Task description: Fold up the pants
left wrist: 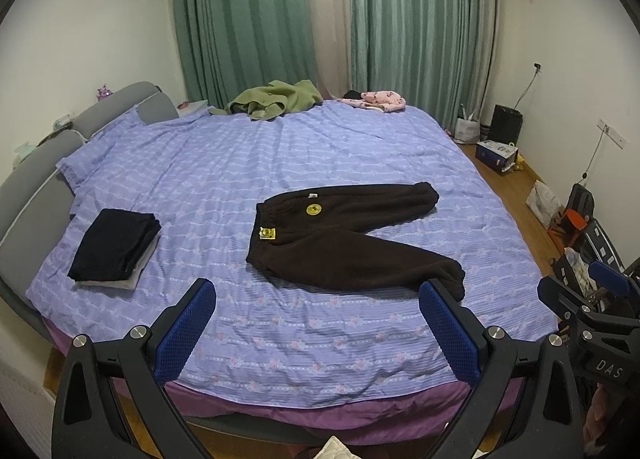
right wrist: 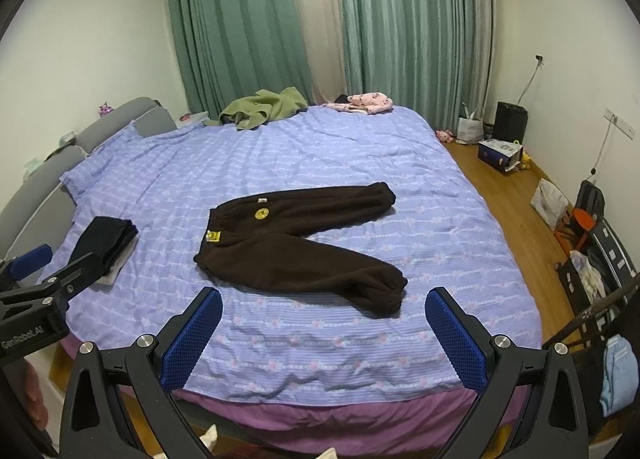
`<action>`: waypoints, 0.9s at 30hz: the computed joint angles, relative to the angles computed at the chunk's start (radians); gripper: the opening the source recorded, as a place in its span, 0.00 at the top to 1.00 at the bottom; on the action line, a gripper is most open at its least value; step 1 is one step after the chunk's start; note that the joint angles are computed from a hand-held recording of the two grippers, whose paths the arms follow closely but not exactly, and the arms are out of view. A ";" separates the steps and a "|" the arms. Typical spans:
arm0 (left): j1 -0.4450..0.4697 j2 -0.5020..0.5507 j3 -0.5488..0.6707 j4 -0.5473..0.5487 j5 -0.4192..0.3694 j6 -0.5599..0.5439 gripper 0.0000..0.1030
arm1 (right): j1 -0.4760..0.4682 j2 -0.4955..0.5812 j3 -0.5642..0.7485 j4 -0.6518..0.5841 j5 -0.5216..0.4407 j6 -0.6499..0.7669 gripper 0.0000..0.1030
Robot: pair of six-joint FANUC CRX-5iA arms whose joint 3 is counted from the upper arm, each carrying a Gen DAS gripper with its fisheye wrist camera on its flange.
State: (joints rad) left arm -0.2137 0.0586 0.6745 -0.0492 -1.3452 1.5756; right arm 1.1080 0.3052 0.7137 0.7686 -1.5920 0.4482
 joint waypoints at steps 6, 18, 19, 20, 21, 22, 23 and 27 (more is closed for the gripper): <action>0.053 0.066 0.061 0.078 -0.014 -0.089 0.00 | -0.024 0.109 0.160 -0.006 -0.064 0.012 0.00; 0.089 0.202 0.124 0.193 0.013 -0.285 0.00 | -0.103 0.287 0.398 -0.023 -0.181 0.017 0.00; 0.081 0.208 0.115 0.196 0.031 -0.286 0.00 | -0.110 0.264 0.348 -0.024 -0.167 0.009 0.00; 0.062 0.231 0.137 0.177 0.025 -0.274 0.00 | -0.120 0.249 0.316 -0.027 -0.154 0.009 0.00; 0.050 0.249 0.153 0.171 0.019 -0.268 0.00 | -0.131 0.219 0.255 -0.031 -0.131 0.008 0.00; 0.031 0.268 0.159 0.174 0.026 -0.256 0.00 | -0.144 0.199 0.218 -0.042 -0.117 0.018 0.00; 0.016 0.283 0.171 0.164 0.024 -0.244 0.00 | -0.157 0.164 0.151 -0.051 -0.087 0.015 0.00; -0.052 0.351 0.217 0.137 0.019 -0.187 0.00 | -0.242 0.049 -0.057 -0.129 0.034 0.042 0.06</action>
